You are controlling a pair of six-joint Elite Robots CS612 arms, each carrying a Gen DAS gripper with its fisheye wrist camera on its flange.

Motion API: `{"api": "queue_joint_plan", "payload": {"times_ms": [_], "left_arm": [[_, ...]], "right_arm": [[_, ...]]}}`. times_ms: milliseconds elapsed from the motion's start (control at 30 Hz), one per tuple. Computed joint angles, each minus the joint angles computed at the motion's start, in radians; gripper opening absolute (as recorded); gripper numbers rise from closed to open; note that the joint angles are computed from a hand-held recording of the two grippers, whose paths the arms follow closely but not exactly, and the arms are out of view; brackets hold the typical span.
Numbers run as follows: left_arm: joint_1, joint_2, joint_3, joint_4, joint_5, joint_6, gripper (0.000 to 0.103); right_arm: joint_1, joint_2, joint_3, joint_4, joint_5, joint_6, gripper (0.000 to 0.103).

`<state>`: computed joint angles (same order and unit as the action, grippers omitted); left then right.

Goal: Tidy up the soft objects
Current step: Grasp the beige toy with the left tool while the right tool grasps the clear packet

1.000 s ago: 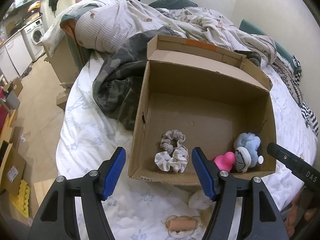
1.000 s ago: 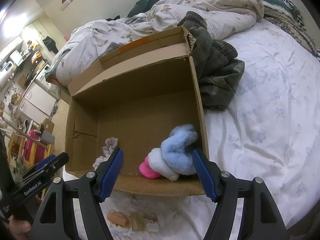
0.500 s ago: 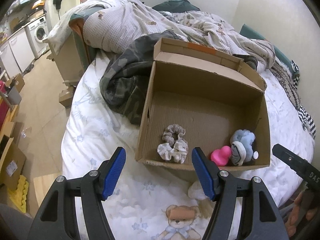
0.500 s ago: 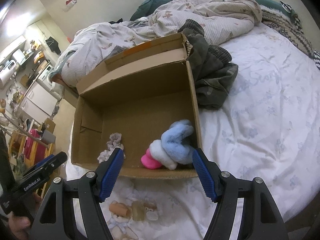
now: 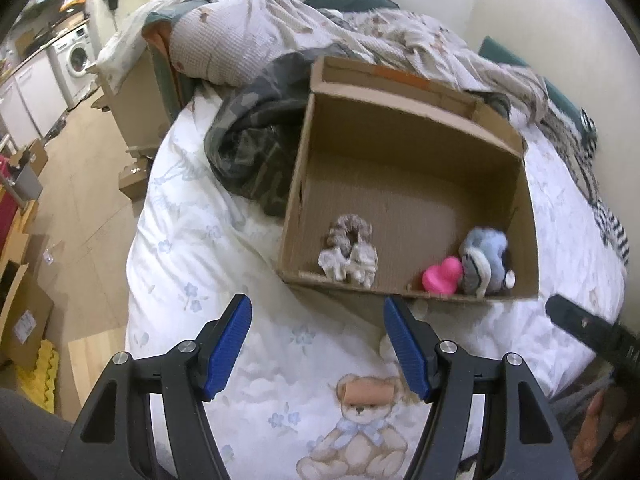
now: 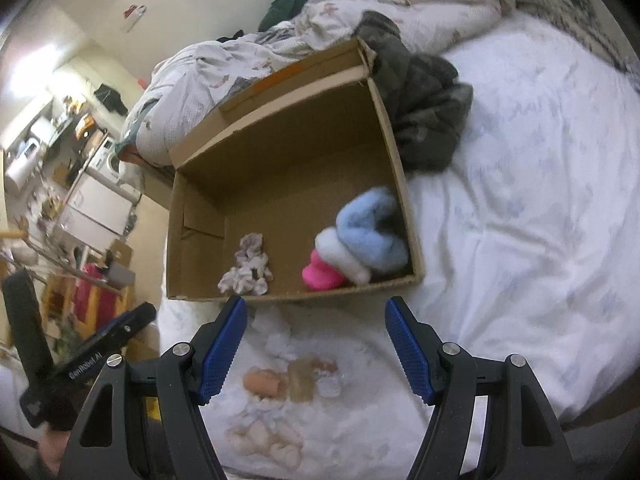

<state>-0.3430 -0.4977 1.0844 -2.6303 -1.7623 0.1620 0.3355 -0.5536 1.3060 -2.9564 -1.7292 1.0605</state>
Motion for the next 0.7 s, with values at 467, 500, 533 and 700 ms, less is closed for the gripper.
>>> {"api": "queue_joint_plan", "payload": {"times_ms": [467,500,533,700], "left_arm": [[-0.029,0.080,-0.124,0.482,0.022,0.082,0.065],[-0.031,0.086,-0.134,0.500,0.023,0.087,0.065],[-0.035,0.094,-0.148,0.528,0.027,0.097,0.065],[-0.046,0.105,-0.158,0.565,0.042,0.125,0.057]], "right_arm": [[-0.004,0.017,-0.030,0.086,0.027,0.001,0.075],[-0.005,0.017,-0.031,0.095,0.029,0.002,0.075],[-0.006,0.018,-0.035,0.110,0.034,0.003,0.075],[-0.021,0.037,-0.067,0.230,0.142,-0.004,0.075]]}}
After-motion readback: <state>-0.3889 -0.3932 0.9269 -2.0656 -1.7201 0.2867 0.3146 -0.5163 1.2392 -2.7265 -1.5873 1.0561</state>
